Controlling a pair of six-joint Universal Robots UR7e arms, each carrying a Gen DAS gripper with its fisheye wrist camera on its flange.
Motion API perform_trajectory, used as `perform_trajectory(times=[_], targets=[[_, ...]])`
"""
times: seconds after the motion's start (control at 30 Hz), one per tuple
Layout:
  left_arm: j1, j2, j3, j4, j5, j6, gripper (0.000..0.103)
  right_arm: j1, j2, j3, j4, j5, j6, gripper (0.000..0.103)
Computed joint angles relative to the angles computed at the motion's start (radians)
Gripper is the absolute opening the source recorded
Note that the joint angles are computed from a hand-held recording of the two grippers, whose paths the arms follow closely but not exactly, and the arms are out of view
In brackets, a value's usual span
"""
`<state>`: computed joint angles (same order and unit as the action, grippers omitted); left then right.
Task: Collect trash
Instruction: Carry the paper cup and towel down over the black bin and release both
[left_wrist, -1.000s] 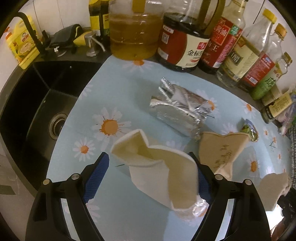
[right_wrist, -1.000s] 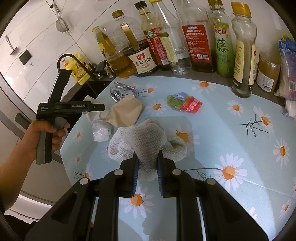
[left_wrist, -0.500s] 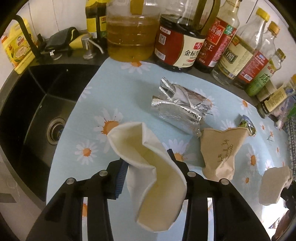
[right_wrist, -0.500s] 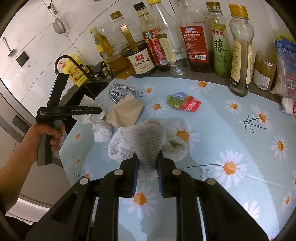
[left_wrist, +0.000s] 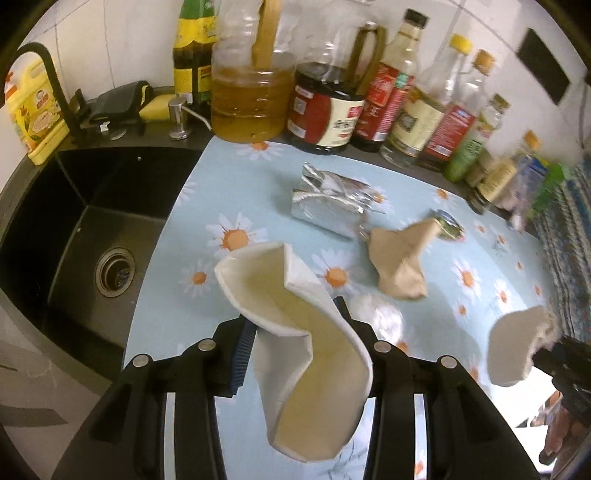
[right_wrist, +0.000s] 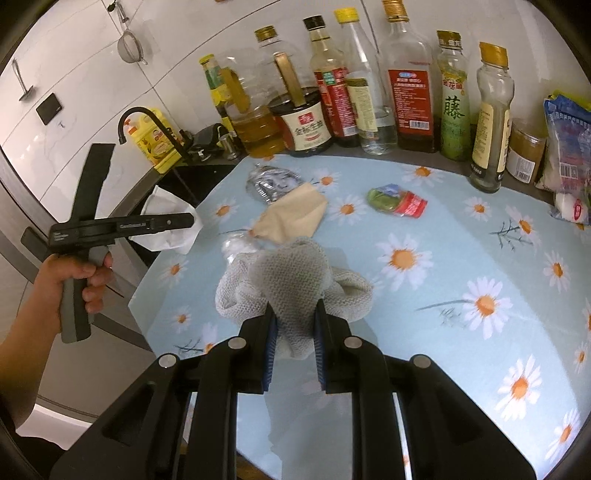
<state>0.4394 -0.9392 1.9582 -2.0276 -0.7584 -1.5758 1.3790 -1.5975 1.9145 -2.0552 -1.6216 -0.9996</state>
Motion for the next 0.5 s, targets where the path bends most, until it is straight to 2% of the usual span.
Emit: perform_trajectory(times=[0.5], targets=[[-0.191,-0.062,0.138,-0.114,-0.084,0.030,0.039,0.024,-0.216,0.239,-0.039,-0.032,0.030,0.019]])
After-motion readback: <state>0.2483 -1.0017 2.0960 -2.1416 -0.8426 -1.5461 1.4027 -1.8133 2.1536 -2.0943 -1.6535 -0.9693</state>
